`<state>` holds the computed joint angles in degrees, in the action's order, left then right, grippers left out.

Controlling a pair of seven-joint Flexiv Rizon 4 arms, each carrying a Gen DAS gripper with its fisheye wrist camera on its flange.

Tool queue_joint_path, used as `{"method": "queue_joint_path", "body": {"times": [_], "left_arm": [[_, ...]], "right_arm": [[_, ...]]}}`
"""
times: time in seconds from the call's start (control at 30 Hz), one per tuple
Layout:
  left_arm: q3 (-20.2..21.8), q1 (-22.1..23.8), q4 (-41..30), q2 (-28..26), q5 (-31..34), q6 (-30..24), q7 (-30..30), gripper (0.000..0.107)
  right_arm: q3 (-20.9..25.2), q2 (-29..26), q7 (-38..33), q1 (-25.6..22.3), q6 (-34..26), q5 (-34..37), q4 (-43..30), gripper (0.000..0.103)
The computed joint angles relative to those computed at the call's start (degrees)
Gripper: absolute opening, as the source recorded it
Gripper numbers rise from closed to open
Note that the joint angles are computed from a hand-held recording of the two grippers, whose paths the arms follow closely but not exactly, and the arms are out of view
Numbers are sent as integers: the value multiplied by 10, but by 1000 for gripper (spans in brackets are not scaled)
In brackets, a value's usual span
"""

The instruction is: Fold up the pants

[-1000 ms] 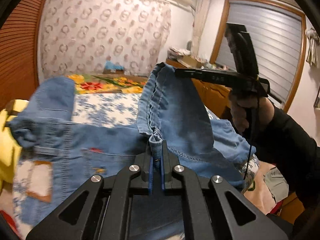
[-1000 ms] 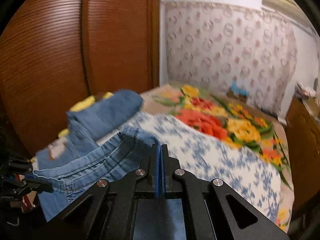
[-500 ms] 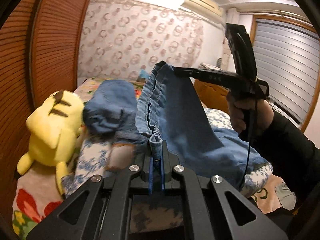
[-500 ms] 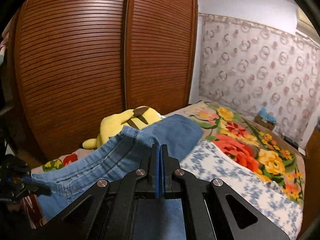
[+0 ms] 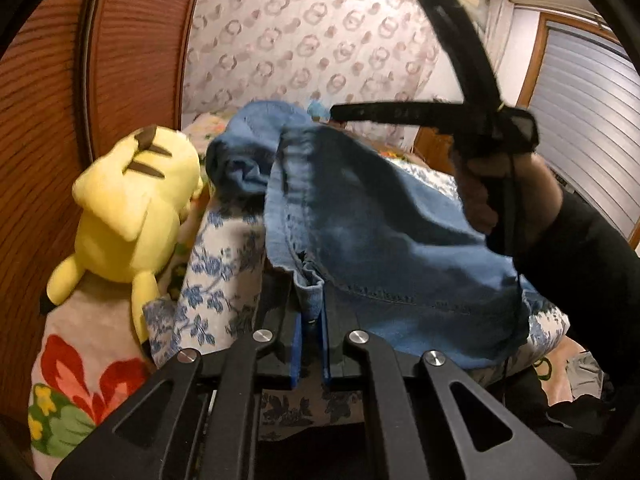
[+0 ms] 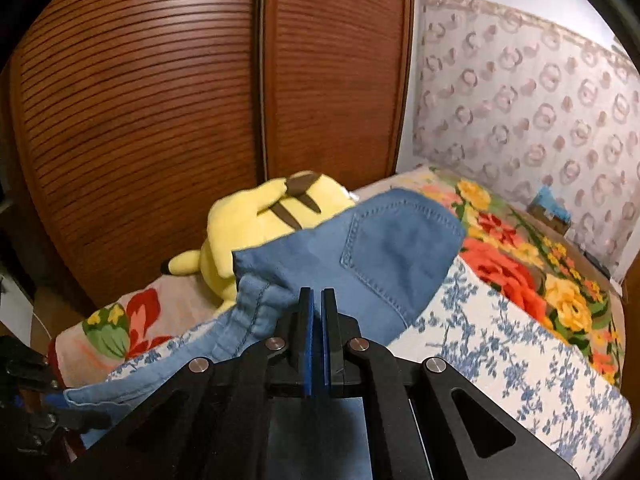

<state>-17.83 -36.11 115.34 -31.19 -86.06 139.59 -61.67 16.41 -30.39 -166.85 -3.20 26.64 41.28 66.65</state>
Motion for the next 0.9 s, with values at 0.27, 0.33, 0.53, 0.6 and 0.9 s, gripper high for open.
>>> {"method": "queue_joint_path", "body": {"times": [0.27,0.33,0.53,0.6,0.9], "left_arm": [[1,-1,-14,-9,-5,8,3,45],[-2,-2,-24,-14,-13,23,16,45],[-10,1,-47,-29,-15,55,41,45],[-13,4,-57,-38,-18,59,55,45],[-54,30,-101,-73,-92,73,136,45]], "right_arm": [[-13,-5,22,-29,-42,0,-49,42],[-20,-13,22,-43,-56,-4,-65,42],[-50,-50,52,-58,-50,-58,-100,42],[-56,-65,73,-60,-47,-80,-109,42],[-49,-115,165,-64,-123,-131,-162,42]]}}
